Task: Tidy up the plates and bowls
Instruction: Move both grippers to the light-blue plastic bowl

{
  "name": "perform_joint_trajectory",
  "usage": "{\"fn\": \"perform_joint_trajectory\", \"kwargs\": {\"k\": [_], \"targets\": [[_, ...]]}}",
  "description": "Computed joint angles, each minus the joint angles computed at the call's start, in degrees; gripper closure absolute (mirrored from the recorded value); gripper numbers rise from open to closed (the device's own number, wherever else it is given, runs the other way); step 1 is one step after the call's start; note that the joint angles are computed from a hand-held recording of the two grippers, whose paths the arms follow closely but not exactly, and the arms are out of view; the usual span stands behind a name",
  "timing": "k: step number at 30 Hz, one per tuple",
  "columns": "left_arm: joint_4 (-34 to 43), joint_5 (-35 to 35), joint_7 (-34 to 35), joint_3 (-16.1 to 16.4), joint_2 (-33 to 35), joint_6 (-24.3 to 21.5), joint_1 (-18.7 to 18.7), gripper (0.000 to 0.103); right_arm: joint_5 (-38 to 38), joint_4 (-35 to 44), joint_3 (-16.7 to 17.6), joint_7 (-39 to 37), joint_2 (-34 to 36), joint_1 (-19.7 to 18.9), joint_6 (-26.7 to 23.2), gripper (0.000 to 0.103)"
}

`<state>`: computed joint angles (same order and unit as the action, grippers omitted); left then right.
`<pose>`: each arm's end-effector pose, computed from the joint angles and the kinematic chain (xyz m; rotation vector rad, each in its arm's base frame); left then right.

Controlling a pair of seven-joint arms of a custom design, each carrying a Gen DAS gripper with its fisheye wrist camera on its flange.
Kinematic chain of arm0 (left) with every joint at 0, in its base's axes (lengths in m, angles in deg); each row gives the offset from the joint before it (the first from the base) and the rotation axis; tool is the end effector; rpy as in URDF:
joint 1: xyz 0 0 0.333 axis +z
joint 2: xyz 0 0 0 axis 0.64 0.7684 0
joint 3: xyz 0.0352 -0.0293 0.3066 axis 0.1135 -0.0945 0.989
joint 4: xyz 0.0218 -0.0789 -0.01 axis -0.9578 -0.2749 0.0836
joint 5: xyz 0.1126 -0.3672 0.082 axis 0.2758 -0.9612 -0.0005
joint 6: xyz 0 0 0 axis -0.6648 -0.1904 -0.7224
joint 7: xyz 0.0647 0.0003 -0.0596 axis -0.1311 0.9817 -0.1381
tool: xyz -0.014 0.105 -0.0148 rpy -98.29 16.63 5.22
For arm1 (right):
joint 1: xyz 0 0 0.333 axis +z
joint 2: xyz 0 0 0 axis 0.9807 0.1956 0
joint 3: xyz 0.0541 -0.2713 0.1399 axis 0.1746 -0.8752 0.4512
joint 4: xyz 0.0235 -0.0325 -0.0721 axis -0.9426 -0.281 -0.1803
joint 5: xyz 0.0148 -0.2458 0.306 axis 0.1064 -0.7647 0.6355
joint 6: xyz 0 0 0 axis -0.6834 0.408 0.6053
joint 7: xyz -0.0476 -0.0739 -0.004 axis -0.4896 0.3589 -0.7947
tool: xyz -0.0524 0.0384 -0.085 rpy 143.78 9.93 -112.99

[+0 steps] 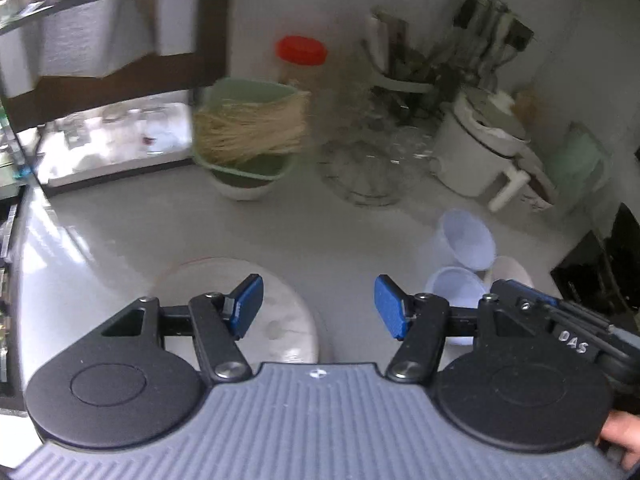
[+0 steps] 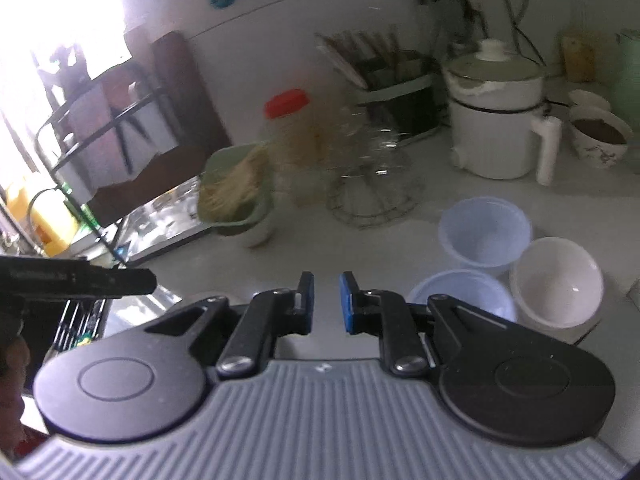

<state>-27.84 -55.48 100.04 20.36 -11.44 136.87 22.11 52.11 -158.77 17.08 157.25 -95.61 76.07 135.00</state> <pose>0.5040 -0.3142 0.5821 -1.7295 2.1666 -0.9793 0.3802 0.2302 0.5361 -1.3867 1.7724 -0.5823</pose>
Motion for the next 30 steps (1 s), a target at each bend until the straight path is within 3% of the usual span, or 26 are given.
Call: {"fn": "perform_joint_trajectory", "kwargs": {"k": [5,7,8,10,16,22,27,30], "targets": [[9.1,3.7,-1.8,-2.4,7.8,-3.3,-2.2,0.03,1.8,-4.8,-5.9,-4.4,-3.5,2.4,-0.9,0.084],[11.7,4.2,0.2,-3.3,11.5,-2.1,-2.9,0.027,2.9,-5.9,-7.1,-5.7,-4.5,2.5,-2.4,0.082],[13.6,5.7,0.1,-3.5,13.8,-2.6,-3.6,0.027,3.6,-6.4,-7.8,-6.2,-4.8,2.6,-3.4,0.07],[17.3,7.8,-0.5,-3.7,18.2,-4.3,-4.6,0.027,4.9,-7.5,-9.0,-6.8,-5.1,2.8,-3.8,0.058],[24.6,2.0,3.6,-6.5,27.2,-8.3,-4.0,0.027,8.8,-10.7,-11.6,-7.8,-4.3,3.7,-4.4,0.058],[28.9,1.0,6.5,-7.0,32.1,-8.9,-5.2,0.029,12.6,-12.2,-14.0,-8.9,-2.5,5.5,-3.6,0.058],[33.7,1.3,4.9,-6.1,36.2,-12.7,-6.5,0.049,13.3,-11.1,-13.3,-9.2,1.6,4.5,-2.2,0.059],[34.8,-2.0,5.4,-7.7,38.0,-12.8,-5.1,0.068,12.8,-10.6,-12.7,-8.4,3.5,3.9,-0.8,0.061]]}}
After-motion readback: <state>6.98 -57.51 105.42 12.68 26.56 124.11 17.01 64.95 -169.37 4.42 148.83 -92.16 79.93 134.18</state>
